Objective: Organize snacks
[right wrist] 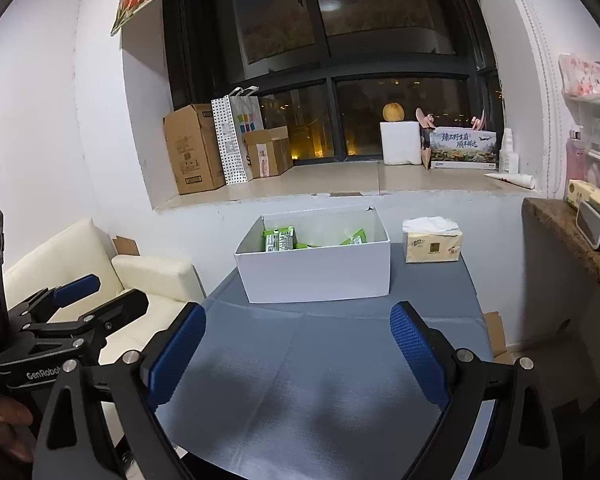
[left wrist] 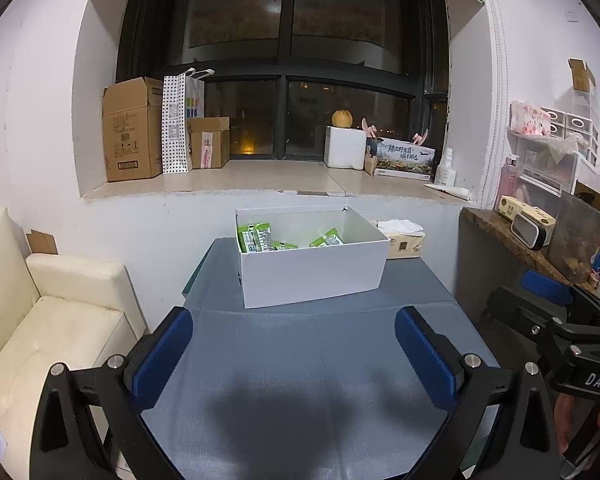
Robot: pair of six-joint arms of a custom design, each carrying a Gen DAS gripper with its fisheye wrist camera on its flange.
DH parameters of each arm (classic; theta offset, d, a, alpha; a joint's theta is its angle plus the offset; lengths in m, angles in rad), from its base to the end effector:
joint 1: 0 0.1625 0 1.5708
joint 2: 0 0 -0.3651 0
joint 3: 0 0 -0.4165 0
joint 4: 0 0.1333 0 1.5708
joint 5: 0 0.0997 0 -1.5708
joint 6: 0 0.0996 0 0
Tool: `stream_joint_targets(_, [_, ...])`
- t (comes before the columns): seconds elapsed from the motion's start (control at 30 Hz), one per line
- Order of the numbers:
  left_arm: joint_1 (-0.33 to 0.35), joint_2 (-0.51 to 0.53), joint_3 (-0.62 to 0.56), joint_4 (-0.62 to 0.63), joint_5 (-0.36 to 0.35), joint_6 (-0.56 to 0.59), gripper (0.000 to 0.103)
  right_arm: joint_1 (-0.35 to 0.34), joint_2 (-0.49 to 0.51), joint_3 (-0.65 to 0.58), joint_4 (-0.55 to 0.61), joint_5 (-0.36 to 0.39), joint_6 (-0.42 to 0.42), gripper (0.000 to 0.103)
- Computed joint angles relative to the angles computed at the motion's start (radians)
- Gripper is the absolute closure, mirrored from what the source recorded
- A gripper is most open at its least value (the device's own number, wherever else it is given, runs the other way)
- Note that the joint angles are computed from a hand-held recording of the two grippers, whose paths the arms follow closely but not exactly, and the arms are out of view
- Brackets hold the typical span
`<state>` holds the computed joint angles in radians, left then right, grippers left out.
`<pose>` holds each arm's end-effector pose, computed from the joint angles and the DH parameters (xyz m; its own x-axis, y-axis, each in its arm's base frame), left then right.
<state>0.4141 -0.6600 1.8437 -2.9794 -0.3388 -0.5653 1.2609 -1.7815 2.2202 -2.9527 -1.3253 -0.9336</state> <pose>-0.4123 -0.4294 -0.0094 -0.7536 -0.0246 -0.6569 0.5788 0.4489 -0.6808 0.0166 -0.4646 0.3666 -0.7292 -0.3850 0.5657 -0.6842 0.4199 -0.5963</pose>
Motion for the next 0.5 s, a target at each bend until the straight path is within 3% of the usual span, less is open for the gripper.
stream_joint_targets(0.5, [-0.002, -0.002, 0.001, 0.012, -0.007, -0.007, 0.000, 0.013, 0.002, 0.002, -0.024, -0.024, -0.002, 0.007])
